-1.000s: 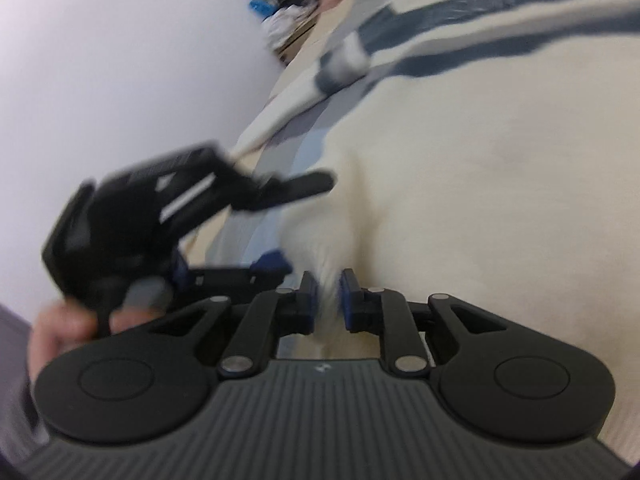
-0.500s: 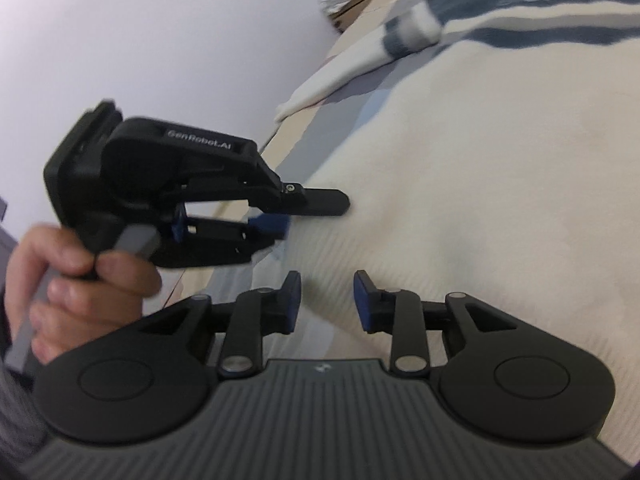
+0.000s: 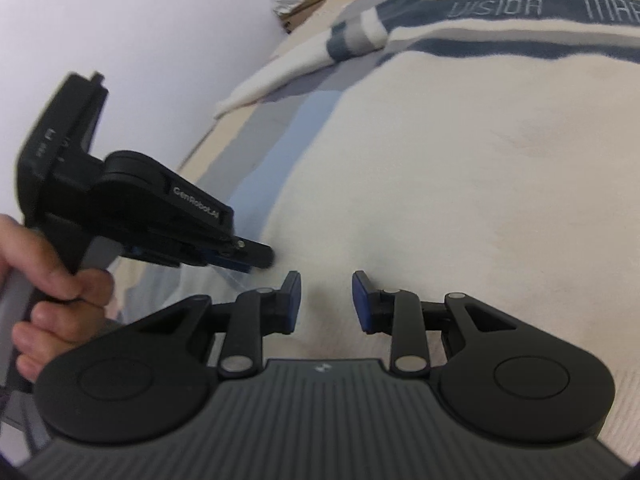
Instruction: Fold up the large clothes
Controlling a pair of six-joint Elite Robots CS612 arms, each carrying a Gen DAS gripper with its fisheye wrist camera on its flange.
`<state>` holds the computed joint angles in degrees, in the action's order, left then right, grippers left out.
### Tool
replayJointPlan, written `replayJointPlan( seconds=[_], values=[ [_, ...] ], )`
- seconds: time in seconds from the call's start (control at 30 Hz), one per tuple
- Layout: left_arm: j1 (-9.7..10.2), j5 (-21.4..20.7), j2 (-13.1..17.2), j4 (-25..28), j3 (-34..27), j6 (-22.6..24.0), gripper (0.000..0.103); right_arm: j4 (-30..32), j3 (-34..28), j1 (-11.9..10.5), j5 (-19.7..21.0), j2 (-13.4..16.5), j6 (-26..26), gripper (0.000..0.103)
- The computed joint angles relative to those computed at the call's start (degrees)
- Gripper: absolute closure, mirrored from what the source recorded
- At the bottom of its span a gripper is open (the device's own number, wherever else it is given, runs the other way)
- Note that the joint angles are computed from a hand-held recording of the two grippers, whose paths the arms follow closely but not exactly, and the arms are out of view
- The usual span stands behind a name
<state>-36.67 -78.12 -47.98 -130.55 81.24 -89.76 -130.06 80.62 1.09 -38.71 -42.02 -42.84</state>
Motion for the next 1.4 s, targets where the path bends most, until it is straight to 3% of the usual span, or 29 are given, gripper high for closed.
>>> replayJointPlan(
  seconds=[0.23, 0.33, 0.53, 0.83, 1.03, 1.23, 1.4],
  values=[
    [-0.55, 2.1, -0.9, -1.4, 0.9, 2.1, 0.089, -1.8, -0.3, -0.2, 0.7, 0.4, 3.3, 0.071],
    [-1.45, 5.9, -1.6, -2.8, 0.9, 3.1, 0.086, -3.5, 0.2, -0.8, 1.8, 0.2, 5.0, 0.07],
    [-3.21, 15.0, -1.1, -3.8, -3.4, 11.0, 0.085, -8.6, -1.1, -1.8, 4.1, 1.3, 13.2, 0.07],
    [-4.89, 25.5, 4.1, -6.8, -14.1, 20.8, 0.085, -25.0, -2.7, -3.9, 3.4, 3.0, 29.2, 0.07],
    [-4.69, 27.3, 8.2, -10.7, -19.7, 27.1, 0.085, -38.6, -3.9, -5.1, -2.0, 3.9, 36.9, 0.07],
    [-4.43, 29.3, 12.2, -15.1, -24.7, 35.1, 0.085, -47.7, -5.2, -5.9, -8.0, 4.9, 39.0, 0.07],
    [-4.04, 29.4, 15.1, -18.0, -27.3, 41.1, 0.078, -48.3, -6.9, -6.2, -9.3, 6.1, 40.9, 0.07]
  ],
)
